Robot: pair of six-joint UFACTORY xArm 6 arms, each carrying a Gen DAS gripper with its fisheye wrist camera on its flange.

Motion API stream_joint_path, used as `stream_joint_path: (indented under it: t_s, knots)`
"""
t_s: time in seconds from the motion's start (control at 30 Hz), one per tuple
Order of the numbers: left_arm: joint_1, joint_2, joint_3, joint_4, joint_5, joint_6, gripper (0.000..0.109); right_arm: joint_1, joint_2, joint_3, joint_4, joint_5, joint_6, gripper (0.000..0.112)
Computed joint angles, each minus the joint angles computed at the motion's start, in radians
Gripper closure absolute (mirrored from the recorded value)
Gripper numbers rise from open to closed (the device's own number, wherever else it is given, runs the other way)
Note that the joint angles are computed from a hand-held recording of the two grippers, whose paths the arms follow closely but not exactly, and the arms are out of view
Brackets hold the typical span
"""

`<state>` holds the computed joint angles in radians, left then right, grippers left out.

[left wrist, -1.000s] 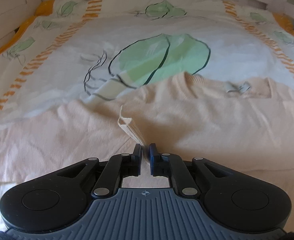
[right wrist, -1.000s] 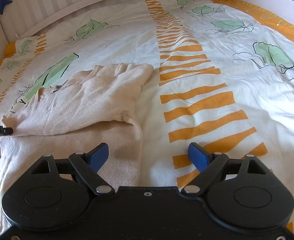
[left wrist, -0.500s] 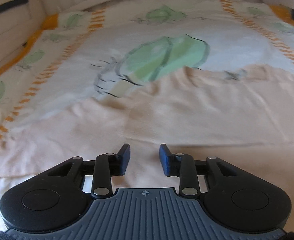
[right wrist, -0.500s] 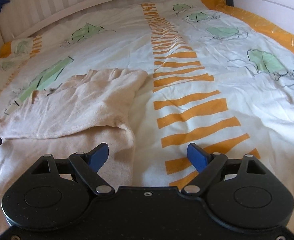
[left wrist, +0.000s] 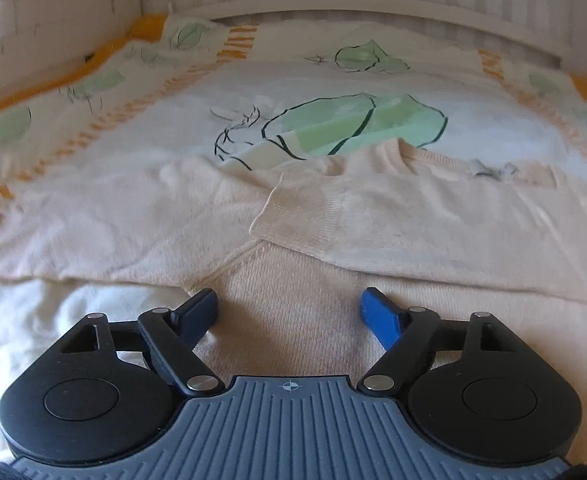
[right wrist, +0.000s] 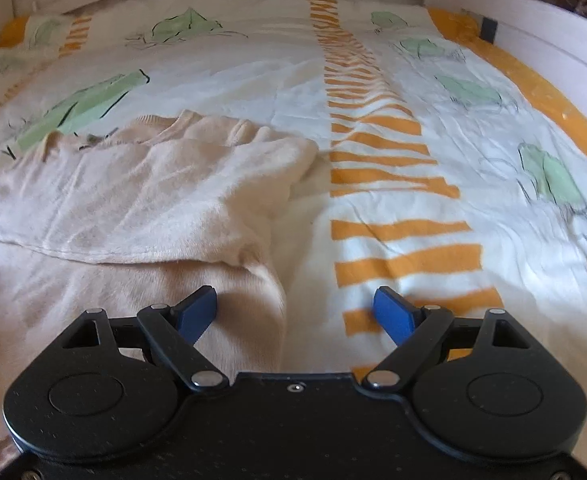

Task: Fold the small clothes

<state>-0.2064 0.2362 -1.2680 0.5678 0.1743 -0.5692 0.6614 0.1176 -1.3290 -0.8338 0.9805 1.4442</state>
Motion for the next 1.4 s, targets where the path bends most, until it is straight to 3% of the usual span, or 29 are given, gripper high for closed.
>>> stream_joint_path:
  t_s: [0.2, 0.3, 0.4, 0.47, 0.6, 0.77, 0.9, 1.27, 1.4]
  knots:
    - [-0.002, -0.003, 0.001, 0.08, 0.005, -0.06, 0.028, 0.002, -0.012, 0.023, -0.069, 0.092, 0.135, 0.027]
    - [-0.005, -0.002, 0.0, 0.072, 0.004, -0.058, 0.028, -0.022, -0.081, 0.103, -0.049, 0.046, 0.229, 0.026]
    - [-0.004, -0.001, 0.001, 0.075, 0.003, -0.061, 0.027, 0.004, -0.073, 0.082, -0.053, 0.138, 0.24, 0.027]
    - [-0.004, -0.001, 0.001, 0.073, 0.003, -0.06, 0.027, -0.002, -0.105, 0.117, -0.055, 0.104, 0.262, 0.027]
    - [-0.004, 0.0, 0.0, 0.074, 0.002, -0.061, 0.027, -0.014, -0.198, 0.22, -0.212, -0.036, 0.502, 0.025]
    - [-0.003, -0.003, 0.004, 0.078, 0.001, -0.064, 0.027, -0.066, -0.115, 0.117, -0.191, -0.133, 0.373, 0.025]
    - [-0.003, -0.003, 0.003, 0.077, 0.002, -0.062, 0.026, -0.068, -0.011, 0.033, -0.038, -0.048, 0.183, 0.026]
    - [-0.003, -0.004, 0.005, 0.07, 0.0, -0.056, 0.026, -0.025, -0.065, 0.108, -0.136, -0.02, 0.259, 0.018]
    - [-0.004, -0.003, 0.003, 0.06, 0.002, -0.047, 0.026, 0.031, -0.075, 0.089, -0.197, 0.095, 0.299, 0.013]
